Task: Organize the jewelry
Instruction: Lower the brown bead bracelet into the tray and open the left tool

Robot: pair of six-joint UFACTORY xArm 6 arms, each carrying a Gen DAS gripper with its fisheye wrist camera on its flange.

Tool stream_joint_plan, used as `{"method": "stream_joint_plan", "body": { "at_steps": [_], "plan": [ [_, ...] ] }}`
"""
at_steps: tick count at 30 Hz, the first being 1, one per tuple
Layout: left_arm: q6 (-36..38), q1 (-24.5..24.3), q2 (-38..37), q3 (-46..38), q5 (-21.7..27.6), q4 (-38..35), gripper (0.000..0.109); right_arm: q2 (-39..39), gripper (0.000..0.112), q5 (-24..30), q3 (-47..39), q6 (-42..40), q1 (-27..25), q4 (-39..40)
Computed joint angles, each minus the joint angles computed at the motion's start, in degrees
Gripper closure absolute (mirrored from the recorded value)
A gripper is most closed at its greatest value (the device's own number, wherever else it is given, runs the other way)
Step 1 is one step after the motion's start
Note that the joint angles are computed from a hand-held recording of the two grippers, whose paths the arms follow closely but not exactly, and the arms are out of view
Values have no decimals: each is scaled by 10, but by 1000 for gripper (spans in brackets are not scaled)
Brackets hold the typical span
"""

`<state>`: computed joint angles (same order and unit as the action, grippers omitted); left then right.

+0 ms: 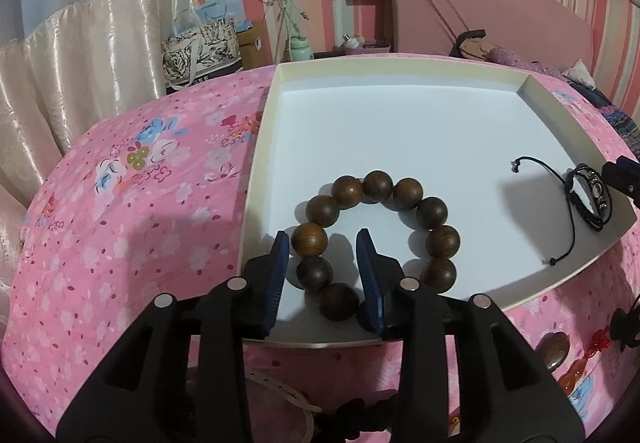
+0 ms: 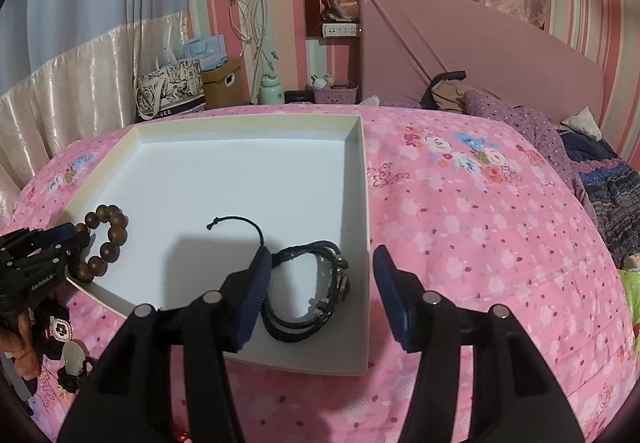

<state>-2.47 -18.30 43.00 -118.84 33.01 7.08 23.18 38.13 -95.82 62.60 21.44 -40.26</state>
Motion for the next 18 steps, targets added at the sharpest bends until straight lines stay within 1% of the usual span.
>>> {"method": "stream_joint_plan", "body": {
  "at_steps": [2,3,4,7,12,14,18],
  "plan": [
    [-13,2,4,-7,5,12,79,-1,59,0,1,-1,-1,1],
    [-33,3,10,-18,14,34,86,-2,58,0,2,1,-2,0],
    [-48,3,16,-27,21,50,87,-3,57,-1,4,2,-2,0],
    [-70,6,29,-48,37,79,87,-2,56,3,4,-2,-4,6],
    [-71,7,43,-75,57,77,87,2,56,7,3,-11,-7,20],
    [-74,9,41,-74,61,75,87,1,56,6,6,-9,-8,19],
    [-66,11,27,-49,45,66,87,-7,56,-5,20,-1,-13,21]
  ]
}}
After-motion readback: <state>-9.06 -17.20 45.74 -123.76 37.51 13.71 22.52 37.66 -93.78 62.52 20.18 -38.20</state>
